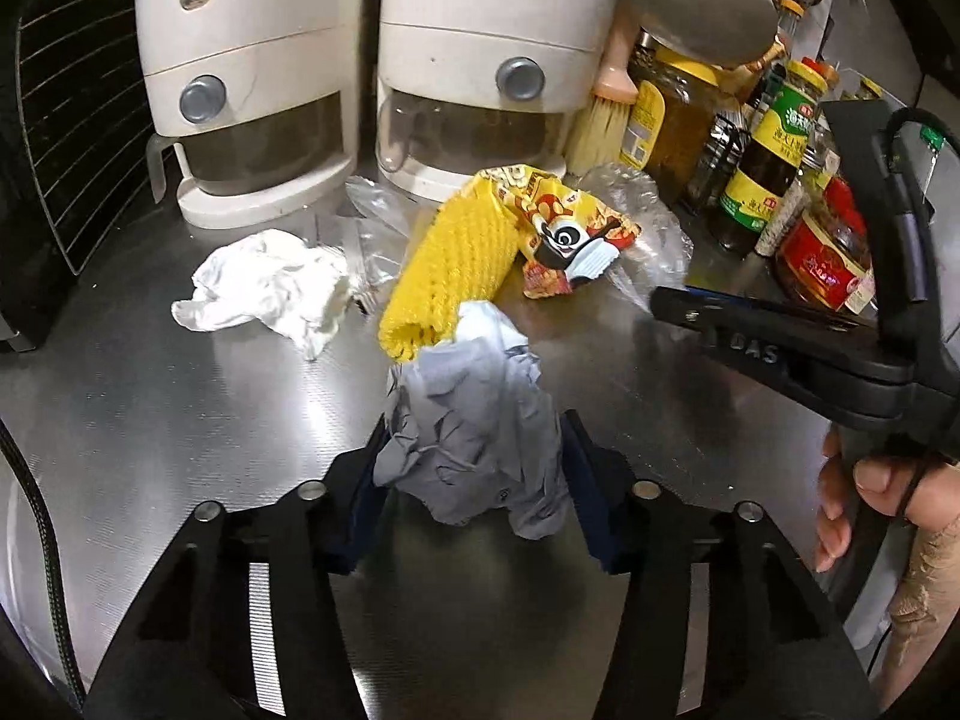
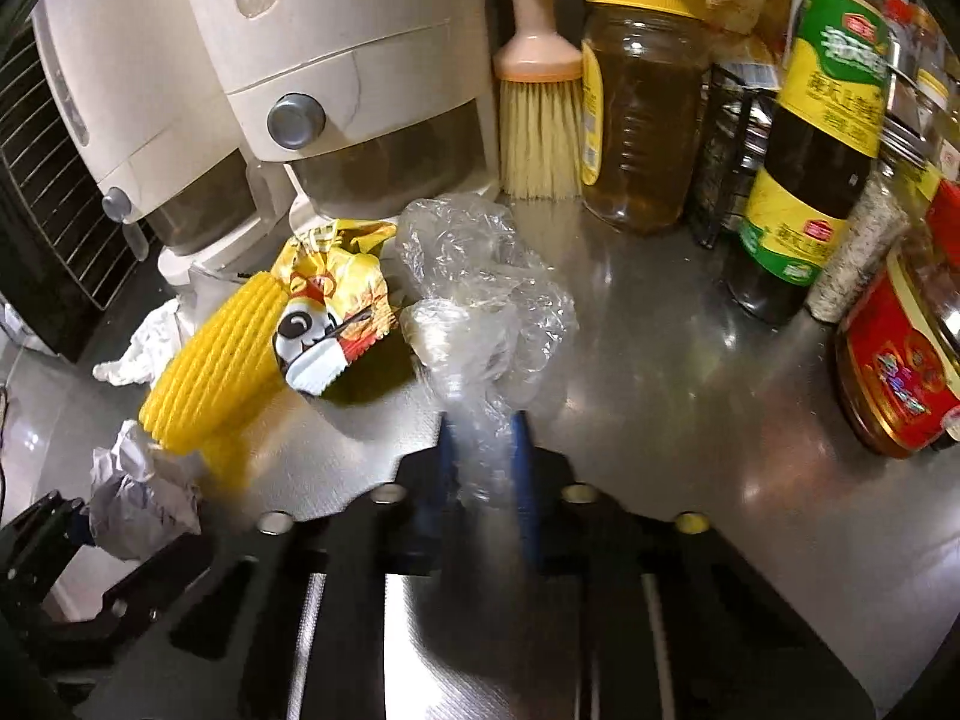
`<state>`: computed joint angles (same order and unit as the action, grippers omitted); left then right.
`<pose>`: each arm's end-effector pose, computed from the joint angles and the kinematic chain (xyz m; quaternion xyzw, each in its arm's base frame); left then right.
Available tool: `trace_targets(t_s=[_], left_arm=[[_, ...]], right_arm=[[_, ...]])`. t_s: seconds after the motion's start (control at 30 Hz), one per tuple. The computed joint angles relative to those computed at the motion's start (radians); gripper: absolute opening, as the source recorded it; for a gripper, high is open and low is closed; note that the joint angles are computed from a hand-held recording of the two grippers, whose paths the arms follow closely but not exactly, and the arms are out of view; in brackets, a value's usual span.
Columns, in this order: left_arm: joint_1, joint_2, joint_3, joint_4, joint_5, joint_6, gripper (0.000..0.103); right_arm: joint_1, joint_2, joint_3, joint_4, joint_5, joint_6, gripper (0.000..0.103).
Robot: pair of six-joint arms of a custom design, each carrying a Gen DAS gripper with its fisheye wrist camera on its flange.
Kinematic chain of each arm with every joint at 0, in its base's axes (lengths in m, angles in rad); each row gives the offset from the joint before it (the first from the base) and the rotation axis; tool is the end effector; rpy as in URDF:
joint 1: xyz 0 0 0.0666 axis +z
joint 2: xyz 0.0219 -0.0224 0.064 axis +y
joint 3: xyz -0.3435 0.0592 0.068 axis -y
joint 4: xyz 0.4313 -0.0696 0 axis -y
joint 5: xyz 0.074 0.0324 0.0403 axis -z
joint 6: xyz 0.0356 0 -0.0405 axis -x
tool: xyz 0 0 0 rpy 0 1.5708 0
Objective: Collect trash
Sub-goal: 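Grasp the crumpled foil ball with the left tool while the right tool grasps the clear plastic bag, then carry foil ball and clear bag down over the bin and open both tools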
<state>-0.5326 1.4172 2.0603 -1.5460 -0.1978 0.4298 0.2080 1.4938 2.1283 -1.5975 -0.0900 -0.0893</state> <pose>0.3901 -0.2223 0.6535 0.0160 0.9406 -0.0683 0.3323 0.4622 0.1004 0.6440 -0.0700 0.9507 0.0867 0.2893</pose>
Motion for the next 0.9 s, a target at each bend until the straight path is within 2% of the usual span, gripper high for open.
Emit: trace_targets(t_s=[0.1,0.3,0.5,0.8,0.9], left_arm=[[-0.015,-0.010,-0.010,0.005,-0.013,0.007,0.046],[-0.071,-0.056,-0.035,-0.015,-0.067,0.024,0.045],[-0.153,-0.144,-0.098,-0.035,-0.100,0.080,0.045],[-0.355,-0.279,-0.186,-0.066,-0.233,0.196,0.045],[-0.451,-0.315,-0.208,-0.091,-0.303,0.252,0.045]], right_arm=[[-0.018,-0.044,-0.042,0.014,-0.005,0.011,0.009],[-0.053,-0.147,-0.121,0.017,-0.043,0.026,0.009],[-0.073,-0.291,-0.220,0.007,-0.085,0.042,0.009],[-0.037,-0.522,-0.331,-0.055,-0.110,0.033,0.009],[-0.004,-0.591,-0.362,-0.071,-0.095,0.023,0.009]])
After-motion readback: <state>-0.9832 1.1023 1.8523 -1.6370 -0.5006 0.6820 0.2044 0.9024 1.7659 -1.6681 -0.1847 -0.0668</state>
